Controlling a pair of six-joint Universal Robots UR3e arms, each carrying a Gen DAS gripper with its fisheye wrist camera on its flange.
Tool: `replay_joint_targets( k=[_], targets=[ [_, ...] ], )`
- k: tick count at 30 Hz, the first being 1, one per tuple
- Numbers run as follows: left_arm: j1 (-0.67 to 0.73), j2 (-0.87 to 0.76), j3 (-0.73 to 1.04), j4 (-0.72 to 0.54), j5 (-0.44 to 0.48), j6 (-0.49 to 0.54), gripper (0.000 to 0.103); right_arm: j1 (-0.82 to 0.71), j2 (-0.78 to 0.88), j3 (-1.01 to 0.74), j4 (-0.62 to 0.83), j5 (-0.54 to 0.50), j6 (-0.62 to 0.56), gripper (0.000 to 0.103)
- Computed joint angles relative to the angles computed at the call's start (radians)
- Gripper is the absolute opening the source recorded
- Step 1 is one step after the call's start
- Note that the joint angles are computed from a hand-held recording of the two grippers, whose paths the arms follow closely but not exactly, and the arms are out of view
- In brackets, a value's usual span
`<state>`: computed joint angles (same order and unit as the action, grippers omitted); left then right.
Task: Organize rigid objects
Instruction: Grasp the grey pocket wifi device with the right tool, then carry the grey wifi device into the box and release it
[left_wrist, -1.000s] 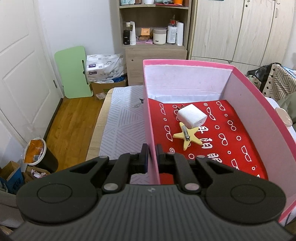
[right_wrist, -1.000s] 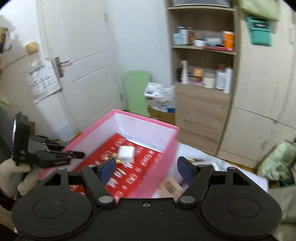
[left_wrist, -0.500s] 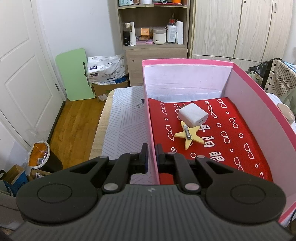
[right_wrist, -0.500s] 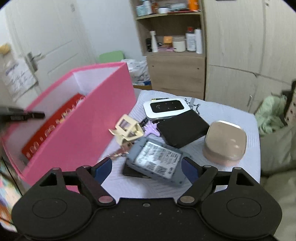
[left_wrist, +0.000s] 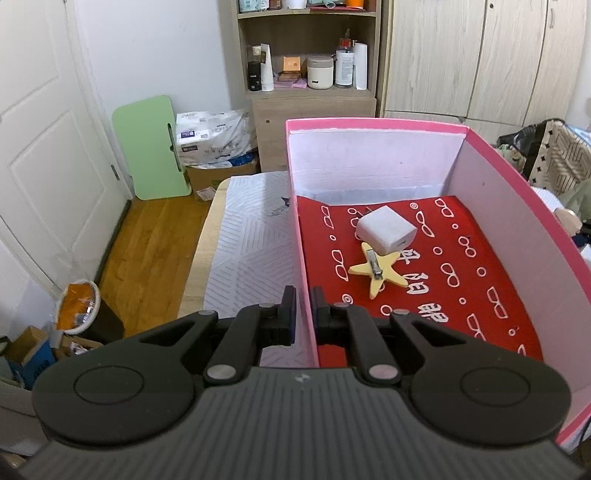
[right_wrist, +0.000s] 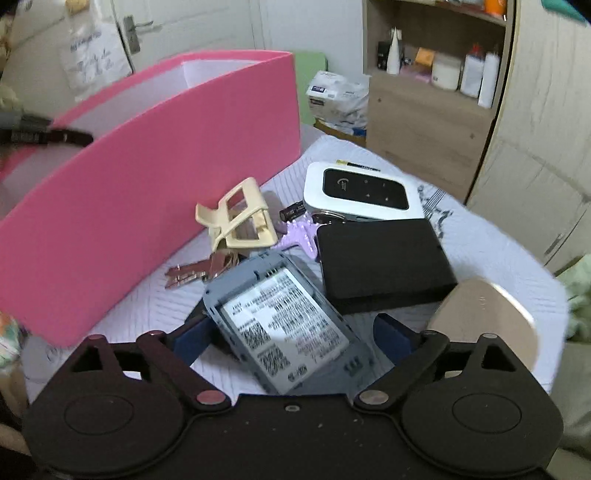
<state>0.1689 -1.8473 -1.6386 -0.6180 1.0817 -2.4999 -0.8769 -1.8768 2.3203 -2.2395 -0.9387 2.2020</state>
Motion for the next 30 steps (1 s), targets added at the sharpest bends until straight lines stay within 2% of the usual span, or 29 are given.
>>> replay_joint_targets(
  k=[4, 6, 8, 12, 15, 20, 23, 30],
  targets=[
    [0.002, 0.001, -0.002, -0.002, -0.005, 0.002, 0.008, -0.003, -0.001, -0.012, 0.038, 0.009, -0.032, 0.098],
    [0.004, 0.0, 0.001, -0.007, -0.011, 0.001, 0.008, -0.013, -0.032, -0.026, 0.129, 0.016, -0.068, 0.095],
    [0.002, 0.0, 0.001, -0.004, -0.01, 0.002, 0.008, -0.024, -0.081, -0.033, 0.219, 0.015, -0.097, 0.089],
    [0.008, -0.003, 0.004, -0.01, -0.022, 0.007, 0.007, -0.023, -0.149, -0.045, 0.301, -0.017, -0.07, 0.065],
    [0.009, -0.003, 0.002, -0.007, -0.023, 0.006, 0.007, -0.016, -0.172, -0.057, 0.346, -0.028, -0.061, 0.065],
    [0.008, -0.003, 0.0, -0.002, -0.02, 0.006, 0.007, 0.039, -0.125, -0.035, 0.205, -0.035, 0.027, 0.071],
    [0.009, -0.002, 0.002, -0.006, -0.022, 0.007, 0.007, 0.056, -0.089, -0.036, 0.132, -0.035, 0.114, 0.066],
    [0.013, -0.003, 0.007, -0.01, -0.028, 0.005, 0.007, -0.048, -0.312, -0.026, 0.342, 0.065, 0.101, 0.066]
  ],
)
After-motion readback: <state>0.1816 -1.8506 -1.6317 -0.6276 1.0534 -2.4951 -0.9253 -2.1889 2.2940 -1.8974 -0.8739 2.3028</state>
